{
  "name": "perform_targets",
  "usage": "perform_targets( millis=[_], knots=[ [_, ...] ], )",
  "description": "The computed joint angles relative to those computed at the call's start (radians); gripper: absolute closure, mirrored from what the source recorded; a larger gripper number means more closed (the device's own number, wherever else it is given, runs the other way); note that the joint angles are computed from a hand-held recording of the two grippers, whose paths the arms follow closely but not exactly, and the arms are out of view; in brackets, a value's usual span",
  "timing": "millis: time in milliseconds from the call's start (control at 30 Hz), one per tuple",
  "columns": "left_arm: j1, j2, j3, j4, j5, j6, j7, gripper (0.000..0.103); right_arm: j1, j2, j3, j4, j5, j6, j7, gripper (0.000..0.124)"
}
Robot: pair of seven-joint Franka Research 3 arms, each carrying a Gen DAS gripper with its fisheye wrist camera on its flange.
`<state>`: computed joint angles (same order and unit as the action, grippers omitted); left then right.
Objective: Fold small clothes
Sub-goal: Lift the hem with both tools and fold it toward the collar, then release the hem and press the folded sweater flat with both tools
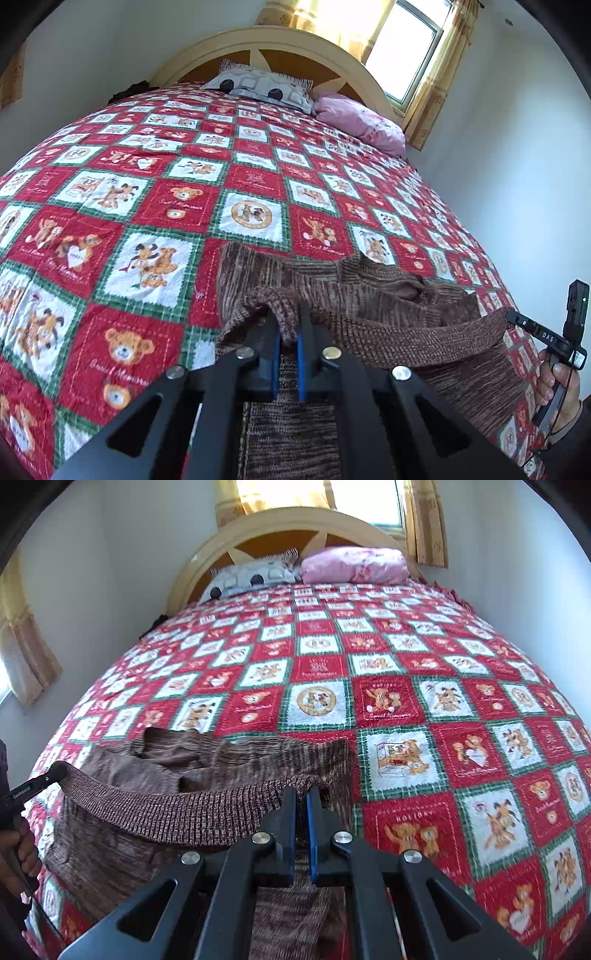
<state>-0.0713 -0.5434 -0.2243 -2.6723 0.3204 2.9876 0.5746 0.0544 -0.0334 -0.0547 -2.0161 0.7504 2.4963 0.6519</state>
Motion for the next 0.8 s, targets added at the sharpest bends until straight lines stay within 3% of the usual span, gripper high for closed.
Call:
perform_targets(
  millis=[33,167,233,267,300,333,400,500,567,667,733,800],
  knots=[
    [-0.002,0.018,0.007,0.010,0.002,0.004,0.011,0.096,0.002,0.020,0.003,0.016,-0.015,0.007,0.014,0.120],
    [0.077,0.076,-0.058,0.078,0.063,-0.046,-0.021,0.088,0.003,0.112,0.016,0.099,-0.066,0.006,0.082,0.117],
    [0.103,0.084,-0.079,0.104,0.104,-0.085,-0.051,0.086,0.009,0.130,0.024,0.103,-0.123,0.061,0.131,0.114],
    [0.106,0.074,-0.079,0.102,0.120,-0.088,-0.066,0.078,0.013,0.121,0.029,0.085,-0.147,0.106,0.138,0.112],
    [0.112,0.052,-0.086,0.094,0.141,-0.095,-0.081,0.062,0.012,0.110,0.032,0.071,-0.146,0.118,0.132,0.101],
    [0.116,0.034,-0.094,0.090,0.161,-0.111,-0.092,0.054,0.006,0.086,0.037,0.053,-0.113,0.102,0.091,0.087],
    [0.110,-0.034,-0.104,0.057,0.205,-0.146,-0.098,0.035,-0.003,0.042,0.034,0.031,-0.037,0.013,0.005,0.078],
    [0.064,-0.100,-0.104,0.024,0.237,-0.218,-0.060,0.030,0.000,-0.016,0.015,0.002,0.012,-0.177,-0.102,0.078],
    [0.010,-0.086,-0.087,0.033,0.223,-0.287,-0.005,0.027,0.008,-0.022,0.012,0.004,-0.030,-0.285,-0.118,0.078],
    [-0.056,0.011,-0.059,0.093,0.186,-0.382,0.096,0.027,0.034,0.003,0.033,0.016,-0.135,-0.323,-0.074,0.078],
    [-0.050,0.078,-0.068,0.149,0.208,-0.445,0.121,0.026,0.054,0.036,0.049,0.039,-0.186,-0.280,-0.018,0.078],
    [-0.013,0.119,-0.084,0.194,0.263,-0.479,0.064,0.026,0.067,0.090,0.058,0.100,-0.216,-0.258,0.047,0.078]
  ],
)
